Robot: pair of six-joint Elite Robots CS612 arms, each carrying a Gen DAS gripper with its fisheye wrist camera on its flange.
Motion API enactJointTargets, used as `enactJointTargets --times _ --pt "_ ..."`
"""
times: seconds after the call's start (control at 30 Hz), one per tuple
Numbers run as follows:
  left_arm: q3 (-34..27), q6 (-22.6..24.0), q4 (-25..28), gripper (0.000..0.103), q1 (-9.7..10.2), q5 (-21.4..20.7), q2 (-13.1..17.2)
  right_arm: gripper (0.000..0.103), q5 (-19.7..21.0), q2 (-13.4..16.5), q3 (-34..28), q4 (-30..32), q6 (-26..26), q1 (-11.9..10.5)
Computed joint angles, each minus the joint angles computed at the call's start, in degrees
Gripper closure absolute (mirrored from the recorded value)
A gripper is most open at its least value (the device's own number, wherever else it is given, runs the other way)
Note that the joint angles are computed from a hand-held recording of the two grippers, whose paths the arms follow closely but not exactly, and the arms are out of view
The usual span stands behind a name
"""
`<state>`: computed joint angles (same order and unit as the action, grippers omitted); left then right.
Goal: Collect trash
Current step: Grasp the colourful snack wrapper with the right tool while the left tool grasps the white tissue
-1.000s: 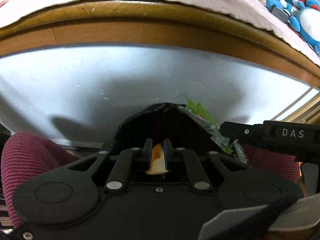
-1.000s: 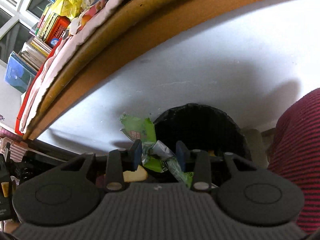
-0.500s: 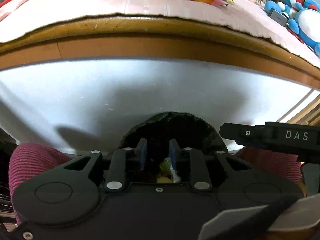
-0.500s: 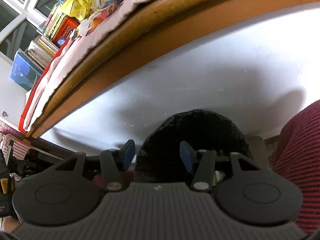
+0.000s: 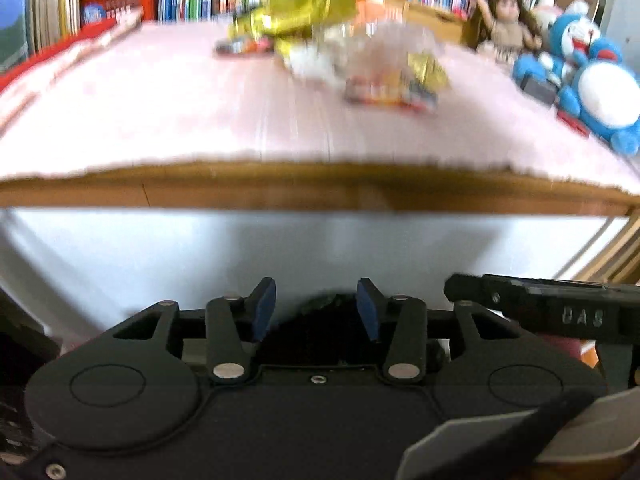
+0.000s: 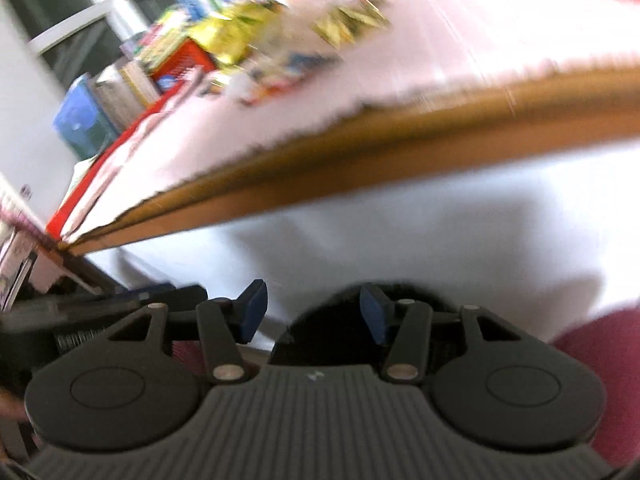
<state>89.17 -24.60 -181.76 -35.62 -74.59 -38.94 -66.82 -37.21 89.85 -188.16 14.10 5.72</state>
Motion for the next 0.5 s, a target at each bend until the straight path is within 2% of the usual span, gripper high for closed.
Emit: enactJointTargets --times 0.1,0.23,0.37,0.5 --pt "-0.4 0.7 -2.7 0.057 0.13 1.4 -0.3 0.035 -0.6 -0.7 -0.5 -0.7 -6.2 -0.2" --pt "-1.6 1.6 -5.2 0.056 0.28 2.9 -0.2 0.032 -0.3 -0.9 -1.6 -3.1 -9.6 -0.5" --pt "-3.9 2.4 -6.1 0.054 0.77 3.2 0.6 0.027 -2.7 -0.1 -3.6 -5.8 -12.0 0.0" --pt "-7.7 3.5 -6.5 0.044 1.68 3.1 2.3 0.019 -6.2 1.4 -6.2 -8.7 -15.7 0.8"
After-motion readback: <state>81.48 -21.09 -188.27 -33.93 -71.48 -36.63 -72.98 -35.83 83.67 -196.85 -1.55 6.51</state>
